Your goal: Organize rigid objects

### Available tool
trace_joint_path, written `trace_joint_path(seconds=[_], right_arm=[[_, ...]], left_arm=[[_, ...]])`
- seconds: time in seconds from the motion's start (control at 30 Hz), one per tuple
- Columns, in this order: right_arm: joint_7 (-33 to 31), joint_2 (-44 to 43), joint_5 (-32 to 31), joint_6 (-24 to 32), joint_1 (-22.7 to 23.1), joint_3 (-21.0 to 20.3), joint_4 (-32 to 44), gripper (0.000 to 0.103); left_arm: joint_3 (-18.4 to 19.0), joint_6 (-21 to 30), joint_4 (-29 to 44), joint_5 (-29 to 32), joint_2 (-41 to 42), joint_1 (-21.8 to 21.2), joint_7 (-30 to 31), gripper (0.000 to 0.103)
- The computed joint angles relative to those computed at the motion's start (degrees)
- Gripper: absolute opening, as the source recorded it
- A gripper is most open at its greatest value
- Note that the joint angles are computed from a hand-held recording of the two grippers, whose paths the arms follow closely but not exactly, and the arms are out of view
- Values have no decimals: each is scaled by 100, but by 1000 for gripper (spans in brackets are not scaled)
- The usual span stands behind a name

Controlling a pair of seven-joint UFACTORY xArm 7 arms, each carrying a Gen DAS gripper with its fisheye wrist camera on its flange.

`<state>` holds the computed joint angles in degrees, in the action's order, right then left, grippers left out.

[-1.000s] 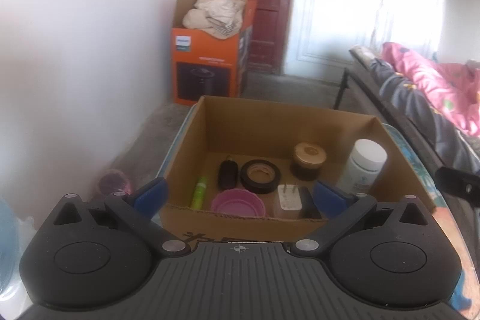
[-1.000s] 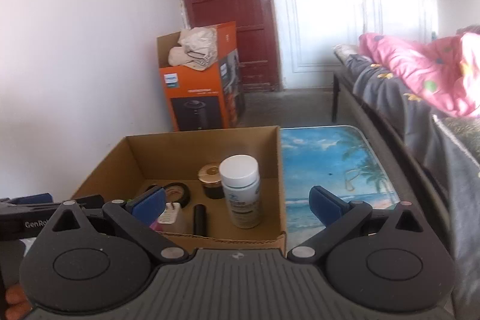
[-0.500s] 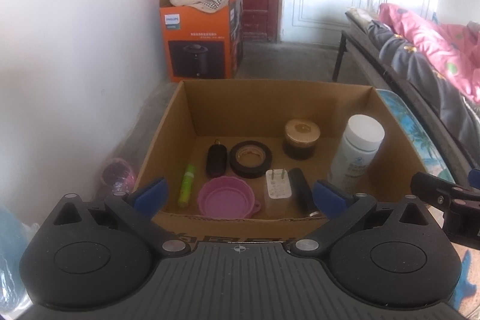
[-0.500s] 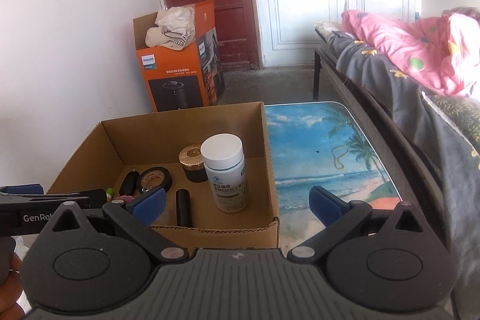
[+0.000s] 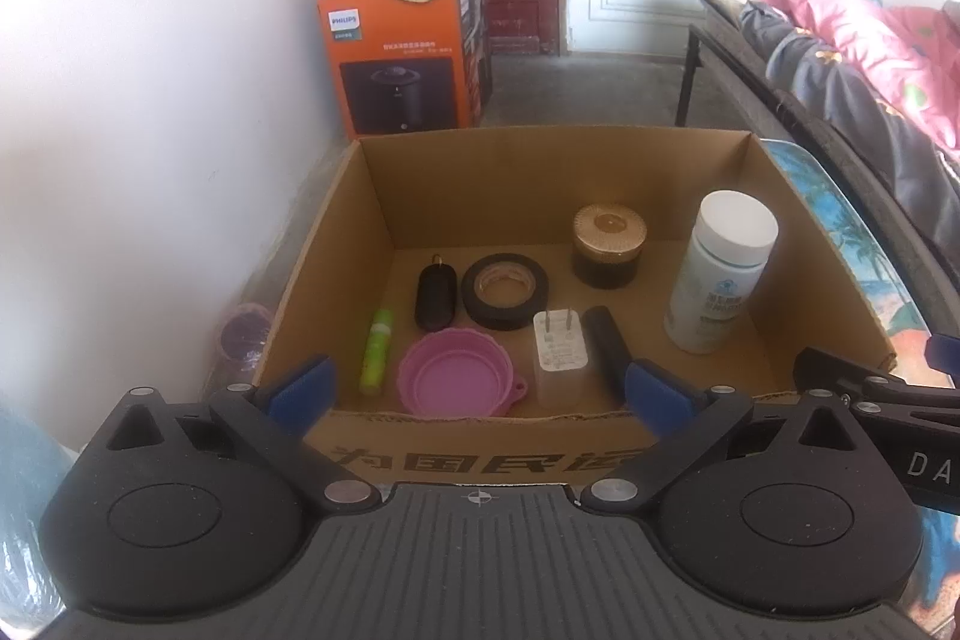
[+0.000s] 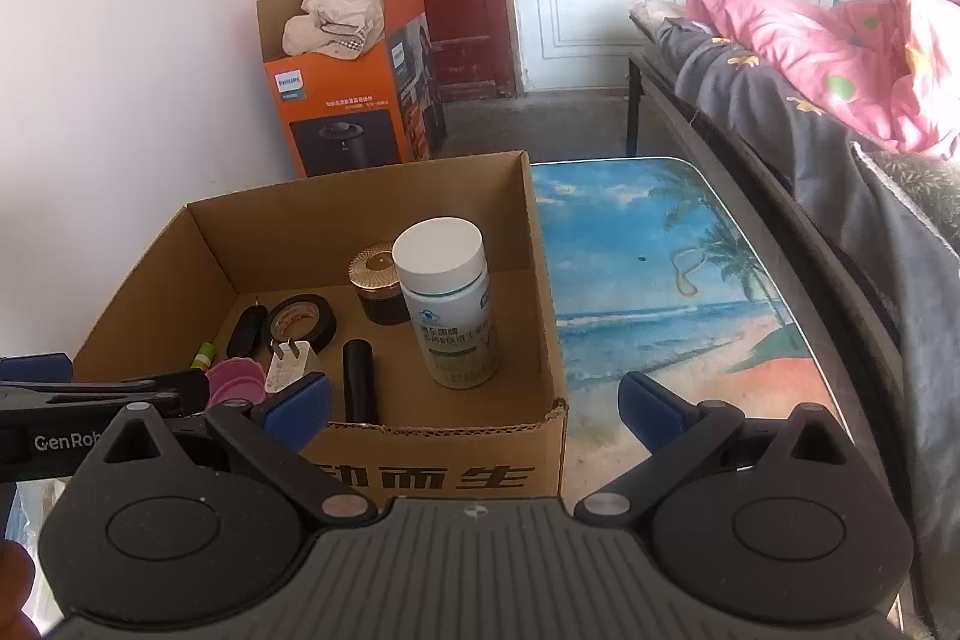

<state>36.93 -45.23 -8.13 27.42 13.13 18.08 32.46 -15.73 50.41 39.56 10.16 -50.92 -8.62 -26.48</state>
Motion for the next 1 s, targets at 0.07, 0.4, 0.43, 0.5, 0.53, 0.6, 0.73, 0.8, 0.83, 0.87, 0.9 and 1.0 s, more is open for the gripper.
trace_joint_path(seconds=[0.07,0.4,0.43,0.5,0.53,0.6,0.73,0.8,0.83,0.87,0.9,1.0], right_arm=[[-10,3,3,20,7,-19,4,103],[9,-19,4,126,7,-21,43,103],[10,-19,3,131,7,-18,46,103],[1,-17,0,157,11,-20,56,103],[-2,-13,-2,173,10,-18,66,103],[-3,-17,-7,197,14,-10,66,103],[6,-15,-7,243,27,4,76,103],[11,-4,-11,254,25,6,86,103],[16,-5,-15,259,23,9,88,103],[18,-5,-18,264,24,10,89,103],[15,-5,-16,258,30,1,86,103],[14,-6,-21,254,30,-1,85,103]], left_arm=[[-6,17,15,4,22,-9,14,103],[29,46,10,-44,42,-71,9,103],[30,52,7,-49,39,-72,9,103],[30,73,12,-49,41,-68,19,103],[24,88,17,-49,41,-66,17,103],[16,130,39,-55,49,-65,12,103],[25,184,52,-77,57,-77,0,103],[32,192,53,-86,59,-78,-4,103],[27,197,52,-88,59,-78,-12,103],[30,201,56,-87,61,-80,-8,103],[30,201,56,-87,61,-80,-9,103],[31,195,51,-83,58,-80,-10,103]])
